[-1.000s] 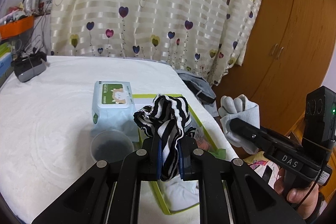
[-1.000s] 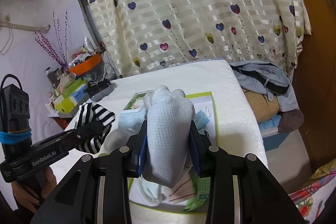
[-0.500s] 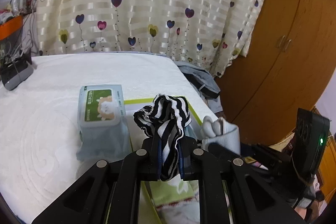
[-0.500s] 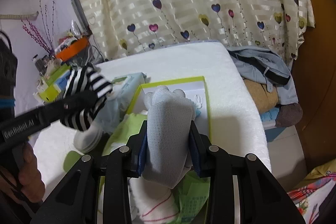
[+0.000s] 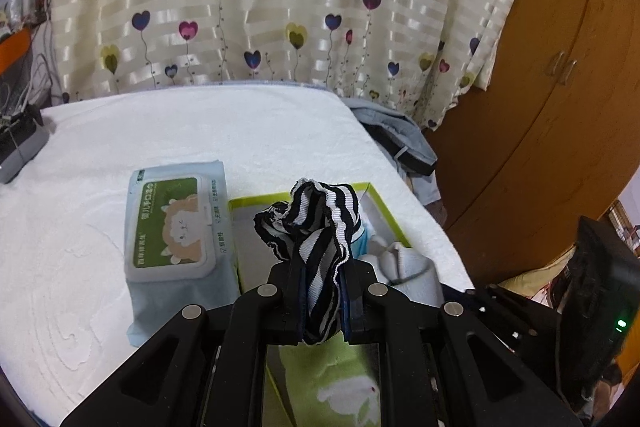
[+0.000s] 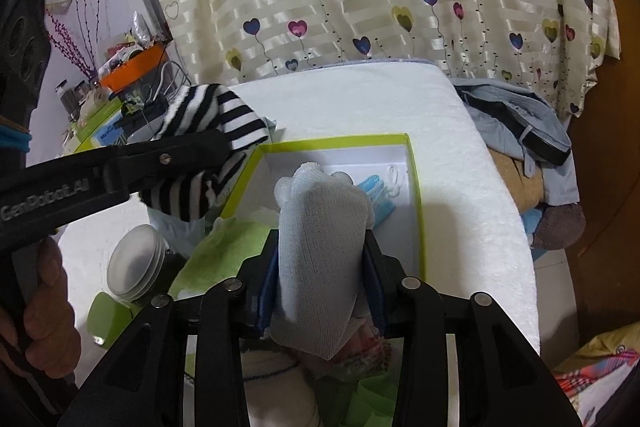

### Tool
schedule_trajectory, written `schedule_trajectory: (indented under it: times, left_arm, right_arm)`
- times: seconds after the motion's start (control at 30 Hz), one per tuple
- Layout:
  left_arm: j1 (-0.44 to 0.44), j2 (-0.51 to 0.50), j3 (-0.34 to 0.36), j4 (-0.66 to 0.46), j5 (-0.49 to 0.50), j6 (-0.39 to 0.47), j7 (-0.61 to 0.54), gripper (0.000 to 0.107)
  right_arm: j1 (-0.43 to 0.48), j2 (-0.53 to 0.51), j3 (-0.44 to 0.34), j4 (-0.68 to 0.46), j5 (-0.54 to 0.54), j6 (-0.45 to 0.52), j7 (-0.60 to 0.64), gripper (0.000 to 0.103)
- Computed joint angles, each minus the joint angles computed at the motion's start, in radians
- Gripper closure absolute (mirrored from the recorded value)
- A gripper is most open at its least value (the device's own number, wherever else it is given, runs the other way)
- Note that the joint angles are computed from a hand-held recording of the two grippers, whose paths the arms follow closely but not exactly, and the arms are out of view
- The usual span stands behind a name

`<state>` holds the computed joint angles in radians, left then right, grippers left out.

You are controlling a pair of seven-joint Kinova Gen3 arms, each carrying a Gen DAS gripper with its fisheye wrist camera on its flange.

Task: Organize soft objects
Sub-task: 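Lower both socks into the box and open both grippers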

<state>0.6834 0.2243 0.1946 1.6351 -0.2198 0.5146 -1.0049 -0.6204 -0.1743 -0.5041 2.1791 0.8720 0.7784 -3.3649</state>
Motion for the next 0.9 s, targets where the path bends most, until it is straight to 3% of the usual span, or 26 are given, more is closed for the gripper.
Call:
schedule_trajectory:
  times: [0.3,0.47,0.63,0.73,0.9]
  left_arm:
    - [-0.016,0.060,0.012,-0.051,0.057,0.051,-0.066,0.095]
    - [-0.038,0.067,0.021,-0.053,0.115,0.049,-0.113,0.076]
    - [-0.038,0.050,0.016,-0.037,0.134,0.036,-0.126,0.076]
    - [-0.032,0.023,0.010,-0.013,0.128,0.025,-0.115,0.076]
    - [-0.032,-0.046,0.016,0.044,0.111,-0.010,-0.095,0.076]
  right_arm:
    - [-0.004,-0.018,-0.014,0.002,-0.009,0.014,0.023,0.057]
    - [-0.001,-0.038,-0.049,0.001,-0.006,0.046,0.002,0.057]
    - [0.006,-0.054,-0.066,0.010,0.005,0.047,-0.019,0.057]
    - [0.029,-0.095,-0.063,0.046,0.021,-0.022,-0.065,0.057]
    - [0.077,-0.126,-0.131,0.040,0.011,-0.007,-0.077,0.057]
